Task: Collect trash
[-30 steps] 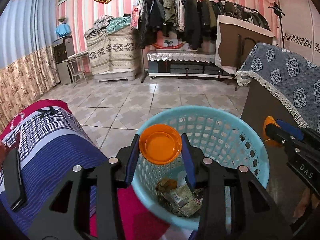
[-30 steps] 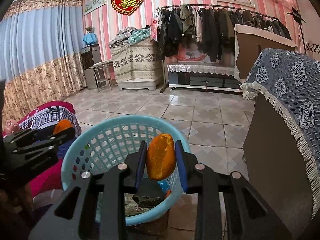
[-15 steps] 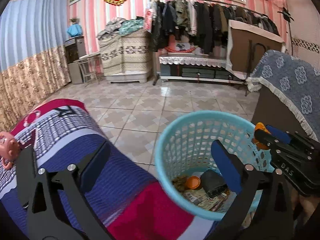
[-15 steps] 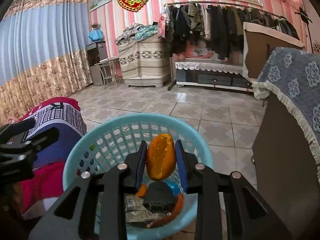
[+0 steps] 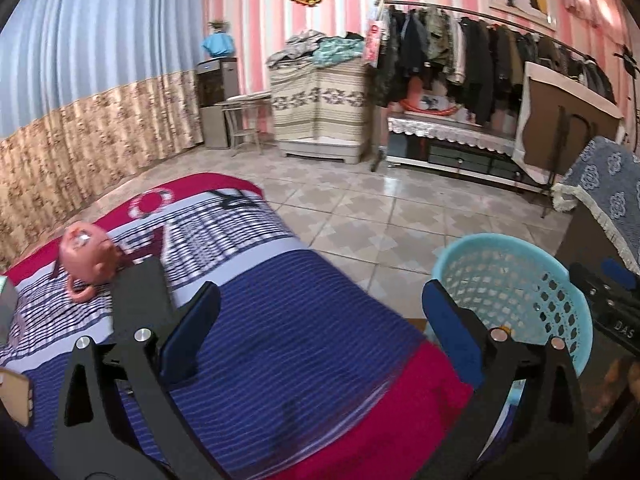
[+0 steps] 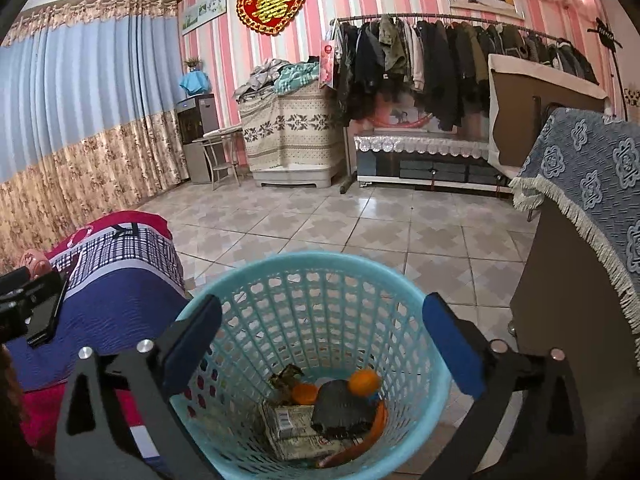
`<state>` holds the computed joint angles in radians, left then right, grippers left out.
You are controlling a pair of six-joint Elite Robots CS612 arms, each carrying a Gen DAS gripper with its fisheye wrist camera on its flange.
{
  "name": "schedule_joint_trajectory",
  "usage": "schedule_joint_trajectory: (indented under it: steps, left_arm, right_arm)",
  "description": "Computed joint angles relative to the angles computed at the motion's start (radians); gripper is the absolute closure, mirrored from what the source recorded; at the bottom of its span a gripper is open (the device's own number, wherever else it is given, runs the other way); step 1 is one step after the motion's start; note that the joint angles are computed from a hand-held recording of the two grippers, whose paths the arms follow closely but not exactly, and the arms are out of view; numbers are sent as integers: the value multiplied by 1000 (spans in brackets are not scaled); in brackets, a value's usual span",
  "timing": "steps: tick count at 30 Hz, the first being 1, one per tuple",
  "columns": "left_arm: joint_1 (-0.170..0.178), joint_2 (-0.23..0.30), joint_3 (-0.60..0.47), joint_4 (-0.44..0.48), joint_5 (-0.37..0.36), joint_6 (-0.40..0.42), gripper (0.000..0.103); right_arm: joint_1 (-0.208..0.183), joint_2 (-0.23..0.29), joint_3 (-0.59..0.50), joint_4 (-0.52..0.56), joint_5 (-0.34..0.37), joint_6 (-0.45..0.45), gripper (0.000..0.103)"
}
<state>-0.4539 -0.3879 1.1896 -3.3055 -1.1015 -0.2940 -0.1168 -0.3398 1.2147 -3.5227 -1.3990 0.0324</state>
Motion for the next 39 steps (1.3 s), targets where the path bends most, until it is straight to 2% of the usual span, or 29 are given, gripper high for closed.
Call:
schedule_joint_trajectory:
  steps: [7, 12, 14, 17, 23, 28, 32, 37, 39]
  left_arm:
    - [-5, -65, 121, -47, 77, 31, 6]
    - [-11, -113, 239, -160, 102, -12, 6]
    - [-13, -132, 277, -154, 104, -12, 6]
    - [-24, -154, 325, -153, 145, -36, 6]
    - [-48, -179, 395, -224, 260, -29, 5]
    - [-56, -202, 442, -255, 266, -54, 5]
    - [-48, -218, 478, -256, 213, -102, 5]
    - [-64, -213, 503, -260, 318, -121, 5]
    - [-70, -212, 513, -275, 336, -120, 5]
  right_arm:
    - [1, -44, 66, 33, 25, -10, 5]
    - [9, -76, 120, 21, 32, -14, 5]
    - [11, -89, 140, 11, 46, -15, 5]
    - [19, -105, 167, -11, 59, -29, 5]
    - [36, -133, 224, -77, 65, -65, 5]
    - [48, -153, 269, -126, 81, -97, 5]
    - [56, -167, 307, -156, 101, -118, 5]
    - [64, -179, 346, -186, 125, -157, 5]
    - [70, -182, 360, -197, 131, -166, 5]
